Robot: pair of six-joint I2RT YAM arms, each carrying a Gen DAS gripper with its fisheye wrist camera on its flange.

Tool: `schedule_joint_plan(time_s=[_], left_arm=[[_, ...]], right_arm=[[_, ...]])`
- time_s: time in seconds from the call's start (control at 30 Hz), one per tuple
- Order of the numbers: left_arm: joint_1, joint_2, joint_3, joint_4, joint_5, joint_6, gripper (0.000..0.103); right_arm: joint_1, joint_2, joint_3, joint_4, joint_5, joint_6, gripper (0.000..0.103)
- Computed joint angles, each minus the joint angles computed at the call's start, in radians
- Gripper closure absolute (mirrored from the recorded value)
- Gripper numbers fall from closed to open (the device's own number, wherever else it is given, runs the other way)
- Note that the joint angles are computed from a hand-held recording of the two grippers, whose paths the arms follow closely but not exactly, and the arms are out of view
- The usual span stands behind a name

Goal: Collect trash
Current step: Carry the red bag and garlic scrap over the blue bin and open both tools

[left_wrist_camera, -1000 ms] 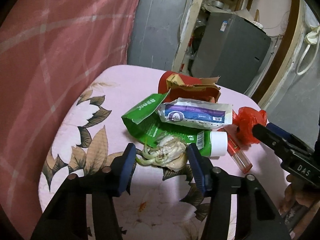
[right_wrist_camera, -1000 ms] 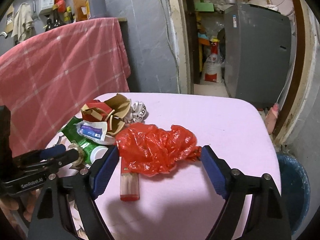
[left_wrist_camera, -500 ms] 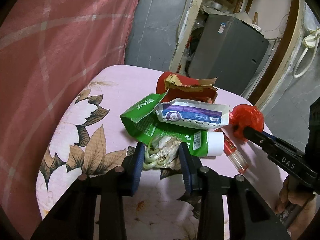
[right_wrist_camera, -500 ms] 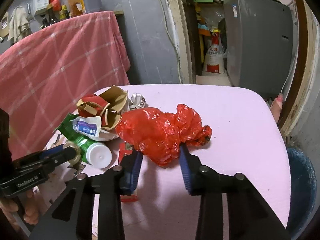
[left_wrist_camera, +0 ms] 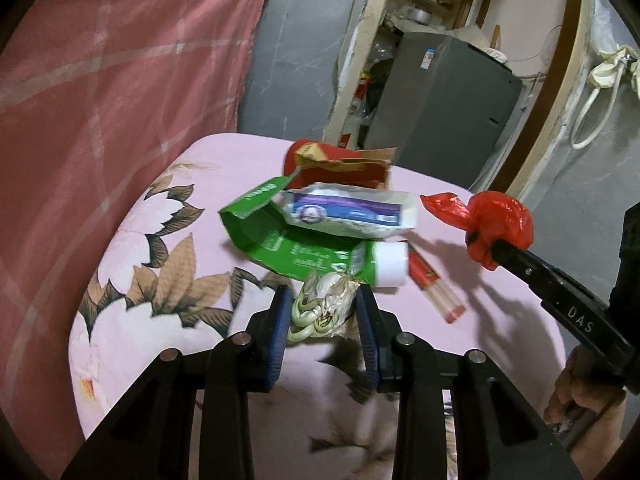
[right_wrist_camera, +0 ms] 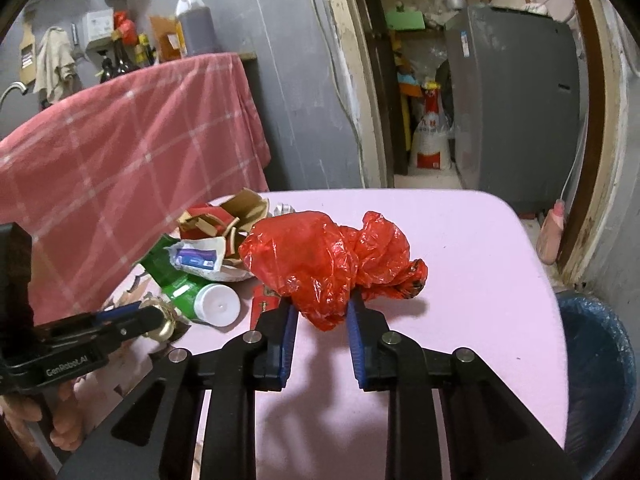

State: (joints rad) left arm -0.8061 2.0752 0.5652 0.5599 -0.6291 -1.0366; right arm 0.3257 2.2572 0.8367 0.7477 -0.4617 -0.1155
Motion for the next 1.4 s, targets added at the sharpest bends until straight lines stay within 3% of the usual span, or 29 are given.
schedule_joint_plan(time_s=[0.33,0.77,1.1,1.4], left_arm=[[-0.131,-0.005,0.133,-0.076,-0.147,-0.011,0.075],[-0.209,0.159,0.499,-0.143,-0.2,0.089,0.075],[-0.215,0.393,0.92,-0.274,-0.115,0.162,0.075],[-0.185,0.611,1.305,-0.463,-0.011,0.205,0.075]], right_arm=[[-0.093,-0.023,-0.201,0.331,-0.032,-0.003,0.082],[-0.355,-0.045,-0.336,0.537,-0.142,-0.042,0.082],[-0.588,-0.023,-0.288,0.487,-0.233,-0.069,0.082],[-0.716,0.054,-0.144,0.309,-0.259,-0.125,0.082]])
